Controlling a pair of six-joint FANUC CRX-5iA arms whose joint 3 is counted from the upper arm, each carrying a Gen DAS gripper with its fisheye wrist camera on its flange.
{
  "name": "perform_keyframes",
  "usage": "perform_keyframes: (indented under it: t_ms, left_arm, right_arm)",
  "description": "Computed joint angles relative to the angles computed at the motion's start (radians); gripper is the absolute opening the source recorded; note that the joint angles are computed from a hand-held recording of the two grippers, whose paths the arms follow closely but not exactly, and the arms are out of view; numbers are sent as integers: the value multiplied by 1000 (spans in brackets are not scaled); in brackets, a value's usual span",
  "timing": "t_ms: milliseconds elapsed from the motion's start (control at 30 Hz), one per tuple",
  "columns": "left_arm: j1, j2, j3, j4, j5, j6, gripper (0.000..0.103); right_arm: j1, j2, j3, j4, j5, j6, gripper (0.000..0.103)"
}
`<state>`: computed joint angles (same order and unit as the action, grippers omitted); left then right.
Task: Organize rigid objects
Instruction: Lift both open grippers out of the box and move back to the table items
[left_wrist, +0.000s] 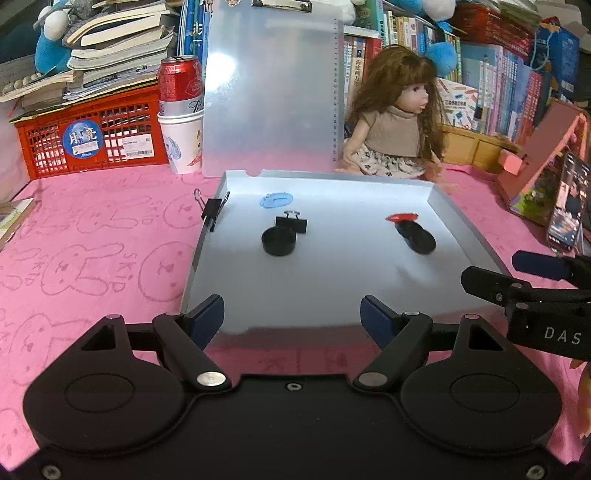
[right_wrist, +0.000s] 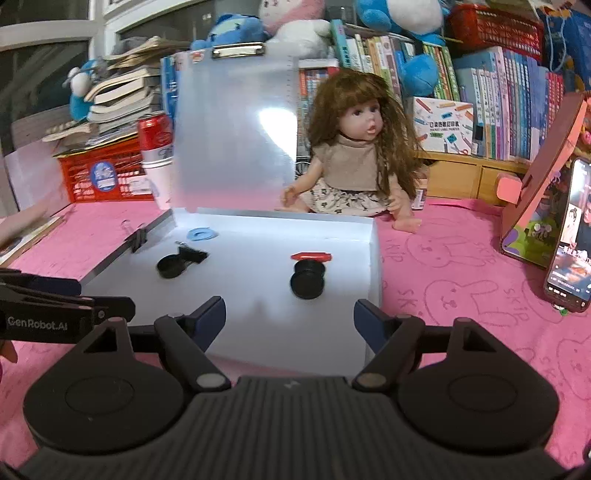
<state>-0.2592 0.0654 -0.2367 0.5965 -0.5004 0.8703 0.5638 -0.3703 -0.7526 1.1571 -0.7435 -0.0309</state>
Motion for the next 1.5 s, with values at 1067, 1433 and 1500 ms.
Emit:
perform_keyframes:
  t_ms: [1067, 1433, 1500]
  left_arm:
    - [104, -281, -322, 104, -119, -201, 80]
    - [115, -352, -434, 232, -96, -336, 73]
    - [108, -362, -448, 249, -86, -362, 68]
  right_arm:
    - [413, -206, -136, -124, -284, 1, 88]
    - [485, -234, -165, -126, -305, -19, 88]
    - [487, -238, -169, -121, -301, -24, 88]
